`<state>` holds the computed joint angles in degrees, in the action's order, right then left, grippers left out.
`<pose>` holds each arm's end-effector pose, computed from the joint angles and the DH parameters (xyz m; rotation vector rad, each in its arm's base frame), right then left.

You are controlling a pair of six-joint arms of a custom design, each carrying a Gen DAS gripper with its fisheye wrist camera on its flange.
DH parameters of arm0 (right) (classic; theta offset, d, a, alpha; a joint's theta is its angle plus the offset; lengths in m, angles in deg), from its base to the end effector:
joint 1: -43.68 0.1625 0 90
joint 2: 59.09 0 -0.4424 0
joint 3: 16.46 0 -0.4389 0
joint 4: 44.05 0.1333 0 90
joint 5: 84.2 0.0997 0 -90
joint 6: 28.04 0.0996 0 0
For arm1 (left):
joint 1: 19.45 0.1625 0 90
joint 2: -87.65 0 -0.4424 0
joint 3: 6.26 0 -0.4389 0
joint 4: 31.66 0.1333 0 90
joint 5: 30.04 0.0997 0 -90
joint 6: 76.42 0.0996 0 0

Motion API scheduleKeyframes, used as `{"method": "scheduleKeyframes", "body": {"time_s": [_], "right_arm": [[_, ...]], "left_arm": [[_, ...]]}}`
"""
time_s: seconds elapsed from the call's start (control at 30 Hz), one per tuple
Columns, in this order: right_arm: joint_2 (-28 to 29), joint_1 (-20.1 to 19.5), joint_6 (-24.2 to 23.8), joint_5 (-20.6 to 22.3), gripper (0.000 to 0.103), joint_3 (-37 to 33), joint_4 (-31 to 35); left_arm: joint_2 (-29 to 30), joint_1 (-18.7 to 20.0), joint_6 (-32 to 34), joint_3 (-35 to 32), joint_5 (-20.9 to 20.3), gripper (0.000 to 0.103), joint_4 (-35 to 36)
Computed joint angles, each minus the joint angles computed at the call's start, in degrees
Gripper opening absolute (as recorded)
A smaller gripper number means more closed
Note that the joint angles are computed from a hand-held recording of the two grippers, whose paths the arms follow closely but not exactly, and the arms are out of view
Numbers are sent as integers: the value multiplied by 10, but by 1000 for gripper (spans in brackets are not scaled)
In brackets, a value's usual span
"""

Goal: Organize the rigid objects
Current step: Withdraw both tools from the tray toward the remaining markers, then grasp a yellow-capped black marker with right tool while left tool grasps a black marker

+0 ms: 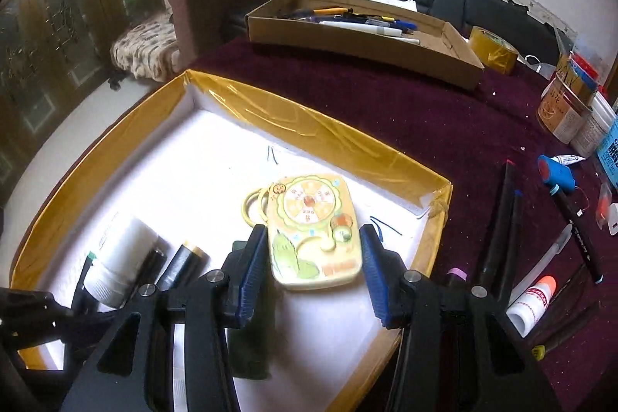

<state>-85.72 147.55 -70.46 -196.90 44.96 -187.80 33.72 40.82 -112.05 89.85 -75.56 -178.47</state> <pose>0.3031 -0.8317 0.0559 1.1776 -2.3906 0.2992 -0.1709 -0.7087 0.1818 -0.2594 2.4865 -0.8210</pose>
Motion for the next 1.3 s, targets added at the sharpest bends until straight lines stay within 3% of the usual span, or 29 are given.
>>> {"method": "scheduleKeyframes", "body": {"time_s": [0.13,0.3,0.47,0.67,0.8,1.03,1.13,1.23,1.3], "right_arm": [[-27,-8,22,39,47,6,31],[-124,-42,46,175,51,74,75],[-197,-75,65,200,53,129,55],[-201,-106,150,131,53,101,45],[-159,-114,215,67,48,34,55],[-71,-110,306,-1,41,-90,99],[-32,-103,307,-60,40,-132,97],[-18,-92,256,-116,33,-127,46],[-29,-89,198,-133,22,-94,3]], "left_arm": [[-6,-8,-11,12,11,35,-8],[-6,-40,1,30,43,35,-43],[24,-69,35,16,51,37,-78],[67,-89,51,-32,61,37,-54],[73,-94,40,-37,67,37,-41],[80,-102,34,-34,91,37,-38],[79,-102,40,-30,88,37,-47],[76,-99,34,-32,71,37,-40],[75,-98,38,-34,61,37,-42]]}}
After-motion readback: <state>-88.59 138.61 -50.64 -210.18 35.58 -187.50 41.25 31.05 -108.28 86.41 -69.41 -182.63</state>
